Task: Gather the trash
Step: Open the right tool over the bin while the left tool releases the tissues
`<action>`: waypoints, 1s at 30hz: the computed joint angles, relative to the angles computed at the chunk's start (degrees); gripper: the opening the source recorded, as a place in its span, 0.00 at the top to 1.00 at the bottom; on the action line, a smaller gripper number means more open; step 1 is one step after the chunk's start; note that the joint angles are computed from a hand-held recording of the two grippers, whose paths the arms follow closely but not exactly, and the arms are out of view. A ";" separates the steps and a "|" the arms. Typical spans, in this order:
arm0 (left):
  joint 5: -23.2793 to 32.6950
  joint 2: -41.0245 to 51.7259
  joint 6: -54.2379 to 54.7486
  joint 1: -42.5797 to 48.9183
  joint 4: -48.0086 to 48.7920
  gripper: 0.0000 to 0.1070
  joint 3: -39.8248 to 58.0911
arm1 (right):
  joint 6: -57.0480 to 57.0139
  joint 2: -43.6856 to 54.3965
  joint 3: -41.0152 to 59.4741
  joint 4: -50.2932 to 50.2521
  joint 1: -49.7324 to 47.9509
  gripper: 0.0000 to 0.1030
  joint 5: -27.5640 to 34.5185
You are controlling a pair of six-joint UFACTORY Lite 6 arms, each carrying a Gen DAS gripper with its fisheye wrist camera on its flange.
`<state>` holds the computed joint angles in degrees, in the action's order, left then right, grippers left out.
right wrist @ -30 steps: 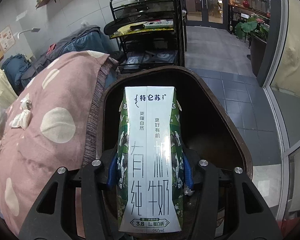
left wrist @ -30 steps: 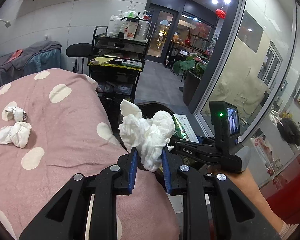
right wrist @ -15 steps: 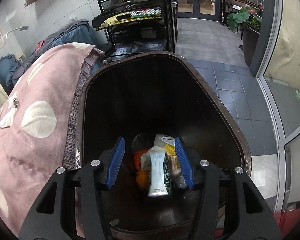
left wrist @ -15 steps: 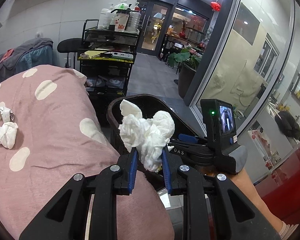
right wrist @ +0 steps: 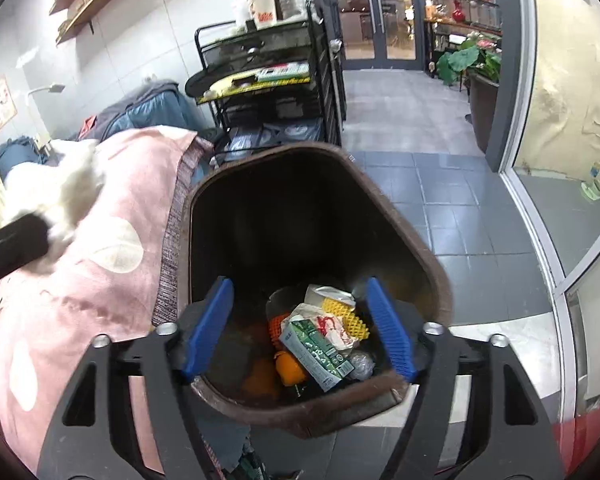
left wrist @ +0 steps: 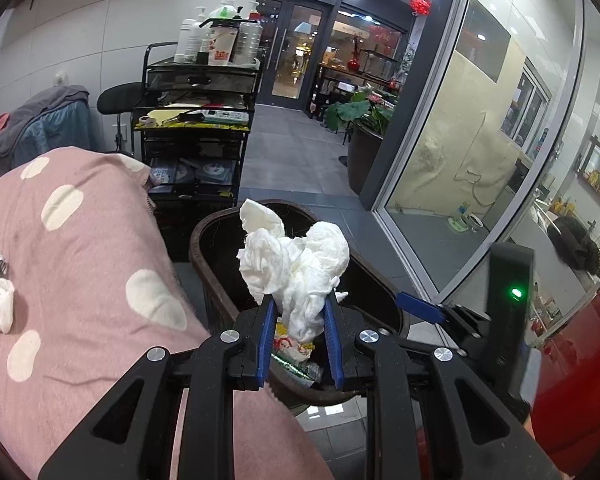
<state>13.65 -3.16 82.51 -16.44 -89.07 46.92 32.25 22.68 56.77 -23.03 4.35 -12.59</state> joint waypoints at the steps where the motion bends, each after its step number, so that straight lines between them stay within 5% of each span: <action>1: -0.12 0.90 -0.74 -0.39 0.52 0.79 0.86 | -1.48 -0.84 -0.65 1.14 -0.28 0.29 -0.08; 5: -0.71 5.59 -3.96 -1.86 3.34 0.79 5.10 | -8.00 -4.16 -3.70 6.91 -0.98 0.28 -0.01; 20: 1.04 21.15 -30.38 -3.65 29.34 0.77 19.57 | -1.63 -6.55 -8.53 0.60 -2.50 0.27 -0.30; 23: -0.39 22.57 -36.30 -4.87 35.75 0.61 20.71 | -1.12 -6.47 -9.19 0.65 -2.37 0.23 -0.61; 25: -2.55 22.82 -40.59 -6.06 40.67 0.42 20.59 | -5.27 -6.84 -10.17 5.47 -1.85 0.17 -1.13; 30: -4.04 22.59 -37.94 -6.33 38.91 0.27 19.43 | -5.28 -6.94 -10.71 6.02 -1.35 0.17 -1.23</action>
<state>9.60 19.43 44.57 -22.77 -50.16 66.35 26.97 15.74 46.06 -17.00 3.00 -13.82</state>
